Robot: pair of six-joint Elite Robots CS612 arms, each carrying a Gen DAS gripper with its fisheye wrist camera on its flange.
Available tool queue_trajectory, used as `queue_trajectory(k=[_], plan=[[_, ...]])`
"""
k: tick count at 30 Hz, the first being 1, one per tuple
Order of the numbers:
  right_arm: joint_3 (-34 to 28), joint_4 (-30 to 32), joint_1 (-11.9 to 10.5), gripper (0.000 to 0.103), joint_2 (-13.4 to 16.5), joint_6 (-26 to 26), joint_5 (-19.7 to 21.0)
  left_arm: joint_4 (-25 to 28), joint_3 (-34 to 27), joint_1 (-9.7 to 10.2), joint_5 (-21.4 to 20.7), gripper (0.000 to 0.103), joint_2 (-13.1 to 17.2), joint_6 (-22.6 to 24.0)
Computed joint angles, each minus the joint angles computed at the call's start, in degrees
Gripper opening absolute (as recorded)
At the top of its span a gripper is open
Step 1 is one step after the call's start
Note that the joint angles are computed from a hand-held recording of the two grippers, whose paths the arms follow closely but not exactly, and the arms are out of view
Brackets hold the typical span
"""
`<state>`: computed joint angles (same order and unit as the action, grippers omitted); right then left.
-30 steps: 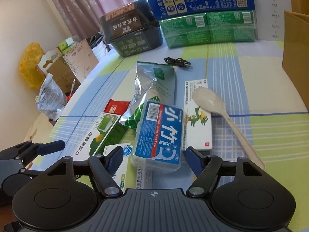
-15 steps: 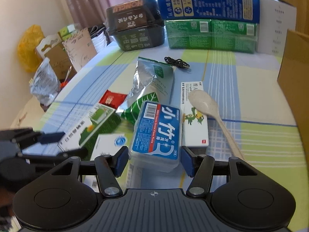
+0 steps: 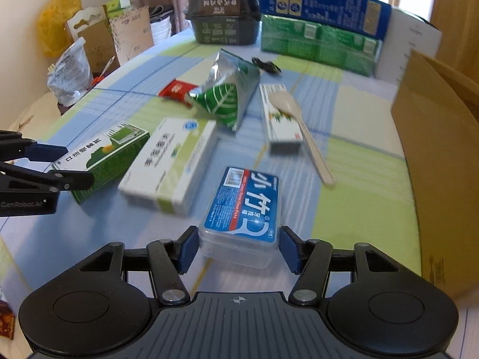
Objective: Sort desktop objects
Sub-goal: 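Grasp the green-white medicine box with the left tool while the right tool grasps the blue toothpick box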
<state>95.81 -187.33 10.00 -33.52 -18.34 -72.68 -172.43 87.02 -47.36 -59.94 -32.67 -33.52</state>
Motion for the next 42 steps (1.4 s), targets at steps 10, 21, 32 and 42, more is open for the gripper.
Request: queue_trajectory(k=[10, 21, 32, 42], plan=[[-1.9, 2.4, -0.5, 0.067, 0.9, 5.6, 2.4, 0.9, -1.1, 0.2, -0.2, 0.061, 0.8, -1.2], [-3.6, 3.1, -0.1, 0.067, 1.9, 6.0, 0.9, 1.3, -4.0, 1.57, -1.4, 0.06, 2.5, -0.1], [-4.3, 3.8, 0.3, 0.067, 2.2, 6.1, -0.4, 4.6, -6.1, 2.3, -4.0, 0.055, 3.5, 0.9], [-4.3, 3.1, 0.7, 0.055, 2.3, 4.9, -2.5, 6.6, -6.3, 2.29, -4.2, 0.051, 3.2, 0.2]])
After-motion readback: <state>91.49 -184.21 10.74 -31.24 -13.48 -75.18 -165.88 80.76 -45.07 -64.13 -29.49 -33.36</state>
